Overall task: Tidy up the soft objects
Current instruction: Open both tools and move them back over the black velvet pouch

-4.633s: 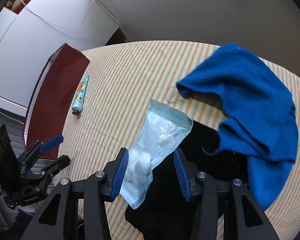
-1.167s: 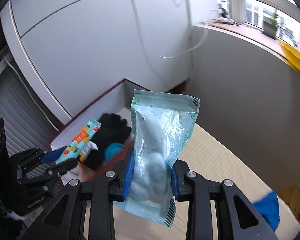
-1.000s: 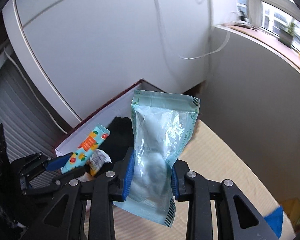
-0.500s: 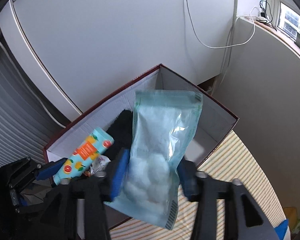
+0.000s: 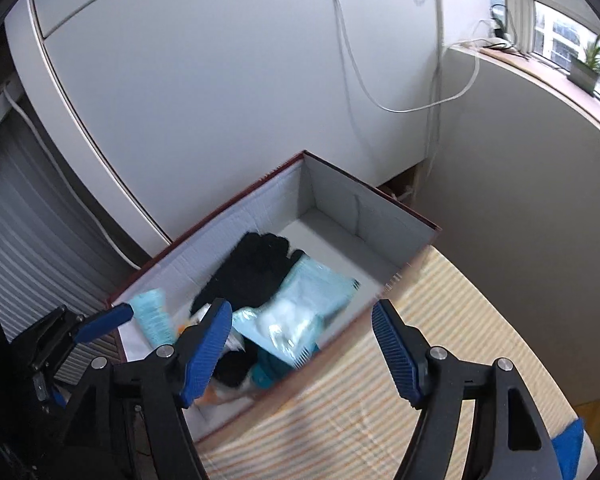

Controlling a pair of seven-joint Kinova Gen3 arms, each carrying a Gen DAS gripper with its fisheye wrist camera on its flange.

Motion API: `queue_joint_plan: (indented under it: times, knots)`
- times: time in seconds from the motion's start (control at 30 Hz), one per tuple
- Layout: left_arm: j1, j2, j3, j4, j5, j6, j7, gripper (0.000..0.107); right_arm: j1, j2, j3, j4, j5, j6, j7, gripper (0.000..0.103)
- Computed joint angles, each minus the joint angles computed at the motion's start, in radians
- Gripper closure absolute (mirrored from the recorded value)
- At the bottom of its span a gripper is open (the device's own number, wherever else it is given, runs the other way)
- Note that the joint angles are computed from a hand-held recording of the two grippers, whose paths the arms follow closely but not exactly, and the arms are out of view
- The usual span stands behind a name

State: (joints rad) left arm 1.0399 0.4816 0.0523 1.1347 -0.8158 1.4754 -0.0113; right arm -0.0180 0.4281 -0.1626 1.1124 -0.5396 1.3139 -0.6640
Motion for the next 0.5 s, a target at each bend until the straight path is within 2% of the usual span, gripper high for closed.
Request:
queue_joint_plan:
  times: [0.2, 0.5]
  knots:
    - [0.018, 0.034, -0.001, -0.06, -0.006, -0.022, -0.04, 0.045, 0.088, -0.027, 0.018, 0.044, -0.044, 0.006, 0.052, 0.034]
    - [0.038, 0.105, -0.023, -0.18, 0.036, -0.112, -0.149, 0.045, 0.293, -0.078, 0.086, 0.13, -0.148, 0.027, 0.207, 0.034]
